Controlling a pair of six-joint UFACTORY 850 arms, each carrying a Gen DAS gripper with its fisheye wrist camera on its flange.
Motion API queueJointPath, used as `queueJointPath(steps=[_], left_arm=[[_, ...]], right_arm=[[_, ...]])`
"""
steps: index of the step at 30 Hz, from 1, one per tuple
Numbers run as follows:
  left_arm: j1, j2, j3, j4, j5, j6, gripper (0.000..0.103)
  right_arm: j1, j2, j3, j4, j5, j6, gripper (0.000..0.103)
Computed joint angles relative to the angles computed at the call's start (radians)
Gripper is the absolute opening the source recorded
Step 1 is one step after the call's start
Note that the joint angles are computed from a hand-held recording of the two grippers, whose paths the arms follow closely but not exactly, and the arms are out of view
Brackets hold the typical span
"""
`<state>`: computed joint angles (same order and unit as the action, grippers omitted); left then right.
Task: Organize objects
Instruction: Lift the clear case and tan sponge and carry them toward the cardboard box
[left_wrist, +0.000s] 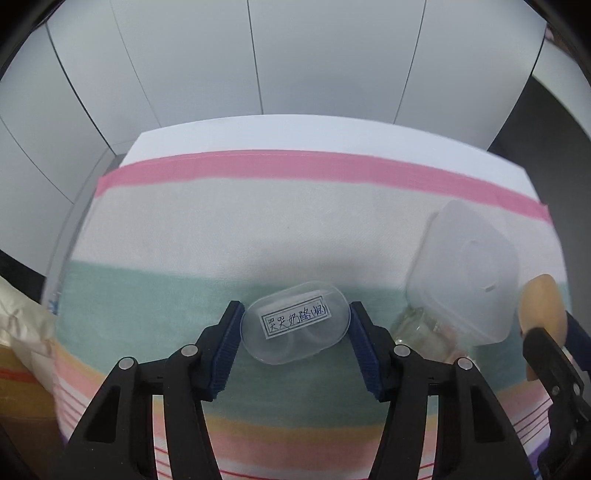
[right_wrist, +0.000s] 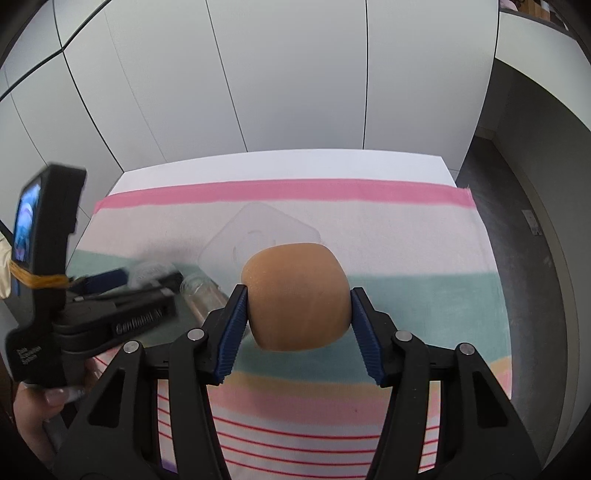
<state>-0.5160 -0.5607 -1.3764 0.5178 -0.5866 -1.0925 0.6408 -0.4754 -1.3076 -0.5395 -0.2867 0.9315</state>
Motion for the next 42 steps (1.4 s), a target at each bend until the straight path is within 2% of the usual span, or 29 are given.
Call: queueJointPath(steps=[3,10,16,21,25,35,42], left_arm=[[0.005,0.006,0.001,-0.012,-0.007,0.018,0.058],[0.001,0.066,0.015,-0.062,-0.043,0.039,0.058],[-0.010,0.129,0.023,-0.023,-0.078,0.036,0.058],[-0.049,0.210,0.015,0.051,-0.173,-0.038,0.058],[-0.057,0.280,0.011,0.082,-0.204,-0.064,0.058],[-0.085,0.413,-0.032,0.108,-0.328,-0.035,0.058],[-0.103,0.495,-0.014,0.094,-0.357,-0.031,0.058]], right_arm=[[-0.001,0.003,0.004,0.052,-0.005,-0.040,0.057],[0.015,0.024,-0.002,0.042,-0.051,-0.034,0.057],[0.030,0.060,-0.023,0.065,-0.095,-0.051,0.057],[0.049,0.108,-0.043,0.002,-0.147,0.001,0.057],[0.071,0.153,-0.072,-0.052,-0.205,0.029,0.057],[0.123,0.231,-0.156,-0.115,-0.323,0.055,0.057],[0.164,0.267,-0.175,-0.136,-0.380,0.072,0.057]])
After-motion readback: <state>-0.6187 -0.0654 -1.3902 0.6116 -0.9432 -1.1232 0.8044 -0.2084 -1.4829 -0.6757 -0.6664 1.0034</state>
